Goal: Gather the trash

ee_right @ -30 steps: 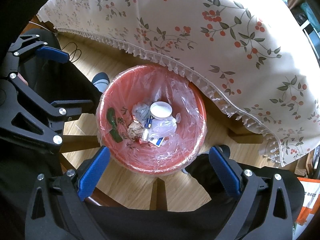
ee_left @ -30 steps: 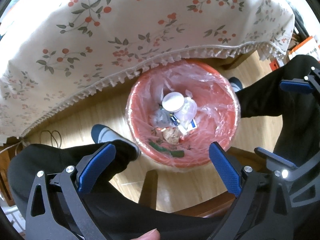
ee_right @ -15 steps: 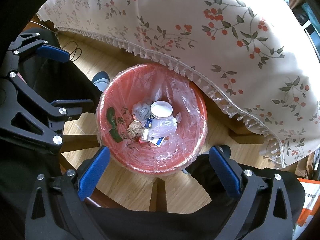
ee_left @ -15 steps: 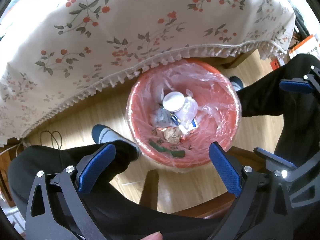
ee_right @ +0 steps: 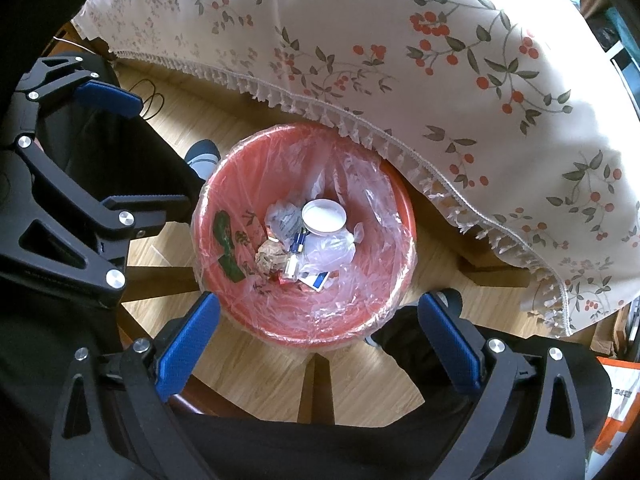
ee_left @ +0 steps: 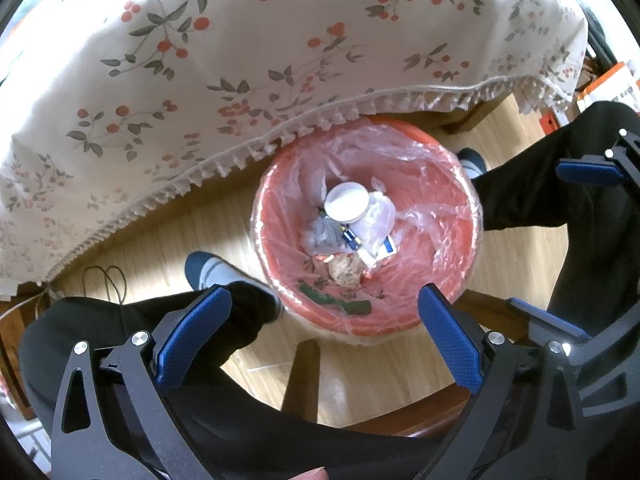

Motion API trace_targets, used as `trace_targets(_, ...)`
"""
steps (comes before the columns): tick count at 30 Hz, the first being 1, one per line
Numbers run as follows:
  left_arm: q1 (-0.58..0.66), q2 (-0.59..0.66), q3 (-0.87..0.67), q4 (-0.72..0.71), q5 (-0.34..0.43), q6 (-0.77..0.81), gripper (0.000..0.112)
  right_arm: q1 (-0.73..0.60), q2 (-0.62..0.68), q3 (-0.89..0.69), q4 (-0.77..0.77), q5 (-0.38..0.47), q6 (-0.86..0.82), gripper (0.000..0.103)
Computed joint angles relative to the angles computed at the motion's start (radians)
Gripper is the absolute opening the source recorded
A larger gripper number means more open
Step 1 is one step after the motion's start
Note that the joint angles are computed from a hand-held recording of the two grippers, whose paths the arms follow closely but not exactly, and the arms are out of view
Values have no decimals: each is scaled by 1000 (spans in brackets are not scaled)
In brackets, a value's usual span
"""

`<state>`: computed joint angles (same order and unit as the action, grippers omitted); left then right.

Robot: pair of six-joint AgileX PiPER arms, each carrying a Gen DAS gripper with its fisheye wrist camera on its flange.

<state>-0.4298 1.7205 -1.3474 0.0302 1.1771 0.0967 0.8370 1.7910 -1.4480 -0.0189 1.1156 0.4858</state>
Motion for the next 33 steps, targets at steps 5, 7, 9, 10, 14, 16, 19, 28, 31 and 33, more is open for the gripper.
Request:
trace_targets(5,-13,-7,15,6,10,11,97,-1,-12,31,7,-16,7,98)
trace_targets(7,-15,-6,23,6,8,11,97,-3,-13,33,8,-19,9,98)
trace_targets(9,-15,-4,27,5,8,10,97,-4,-14,35,9,-21,9,98)
trace_targets(10,-16,-2,27,6,9,7,97,-4,-15,37,10,-22,8,98)
trace_targets(14,-15,-2,29,3,7,8,97,-5,-15,38,11,-22,7,98)
trace_targets(16,-15,0,31,1,7,8,97,-5,-17,40,10,-22,9,98)
trace_targets(19,-18,-3,32,-10,1,15,97,-5,-18,41,12,-22,13,98)
trace_targets(28,-29,-12,32,-3,-7,24,97,-9,-13,41,15,-25,8,98)
trace_targets(31,-29,-13,31,-3,-6,27,97,-8,-13,41,15,-24,9,98)
trace_targets(33,-30,-12,29,-4,-5,29,97,-7,-13,41,16,-24,9,98)
